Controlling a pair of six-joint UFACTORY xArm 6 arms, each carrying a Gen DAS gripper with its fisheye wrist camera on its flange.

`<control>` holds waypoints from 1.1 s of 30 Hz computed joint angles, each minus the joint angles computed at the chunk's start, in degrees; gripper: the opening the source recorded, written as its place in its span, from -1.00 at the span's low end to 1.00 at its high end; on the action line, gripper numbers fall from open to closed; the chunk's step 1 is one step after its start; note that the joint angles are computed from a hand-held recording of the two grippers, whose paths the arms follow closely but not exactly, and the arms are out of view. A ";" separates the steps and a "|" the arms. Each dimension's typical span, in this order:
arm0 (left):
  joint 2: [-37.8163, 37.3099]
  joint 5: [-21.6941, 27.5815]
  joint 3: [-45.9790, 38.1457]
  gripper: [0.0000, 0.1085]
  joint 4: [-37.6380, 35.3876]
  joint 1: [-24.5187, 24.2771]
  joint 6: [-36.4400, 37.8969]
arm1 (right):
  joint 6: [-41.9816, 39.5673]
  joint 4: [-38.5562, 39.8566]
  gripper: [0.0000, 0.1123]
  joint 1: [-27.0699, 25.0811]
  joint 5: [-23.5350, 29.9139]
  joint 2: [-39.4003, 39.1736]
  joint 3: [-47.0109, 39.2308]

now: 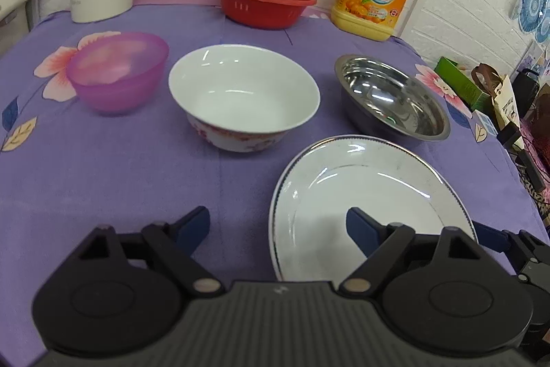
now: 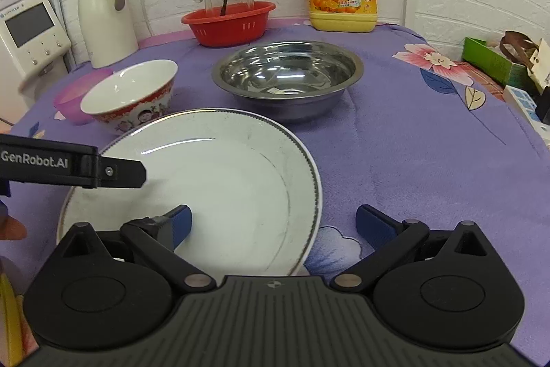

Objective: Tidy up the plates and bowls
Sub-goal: 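Carry the plate stack with the left tool toward the silver-rimmed white plate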

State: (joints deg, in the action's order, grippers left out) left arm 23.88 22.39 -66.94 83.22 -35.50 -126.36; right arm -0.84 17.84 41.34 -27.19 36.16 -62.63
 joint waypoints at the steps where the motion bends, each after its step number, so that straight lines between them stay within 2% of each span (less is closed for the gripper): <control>1: -0.08 -0.18 -0.04 0.57 0.14 -0.04 -0.22 | 3.62 -3.72 0.83 -0.77 -0.82 0.03 0.42; 3: -0.17 0.06 -0.17 0.53 0.40 -0.35 0.04 | 3.67 -3.97 0.83 -0.88 -1.52 0.51 0.25; 5: 0.08 0.13 -0.54 0.41 -0.84 -0.56 2.27 | -1.30 1.35 0.83 0.24 -1.74 0.92 -0.34; 7: 0.68 -0.64 -1.02 0.29 -1.97 -0.44 3.72 | -0.76 0.76 0.83 0.05 -2.28 0.80 0.09; 10: 1.03 1.08 -1.39 0.27 -2.97 -1.28 5.30 | -0.51 0.27 0.83 -0.13 -2.80 0.53 0.71; 13: 1.08 1.13 -1.46 0.27 -2.70 -1.47 5.17 | 1.51 -1.92 0.83 -0.57 -3.04 0.29 1.18; 17: 1.53 1.97 -2.04 0.27 -3.96 -1.83 6.46 | -3.46 1.67 0.83 0.96 -2.90 0.87 0.29; 22: 1.76 2.64 -2.38 0.27 -6.41 -2.15 9.17 | -0.74 -1.26 0.83 0.11 -2.94 0.55 0.85; 26: 1.70 2.98 -2.31 0.27 -7.23 -2.15 9.80 | -2.66 0.47 0.83 0.61 -2.74 0.70 0.52; 29: 2.00 3.35 -2.63 0.52 -8.47 -2.23 10.81 | -0.76 -2.48 0.83 -0.03 -2.15 0.72 0.54; 33: 2.33 5.64 -3.22 0.53 -11.86 -2.93 13.96 | 0.29 -3.33 0.83 -0.32 -2.02 0.61 0.69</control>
State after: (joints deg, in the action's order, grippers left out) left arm 26.20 28.03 -70.16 71.36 -38.44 -112.41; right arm -0.55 14.50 41.02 -29.22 36.77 -61.94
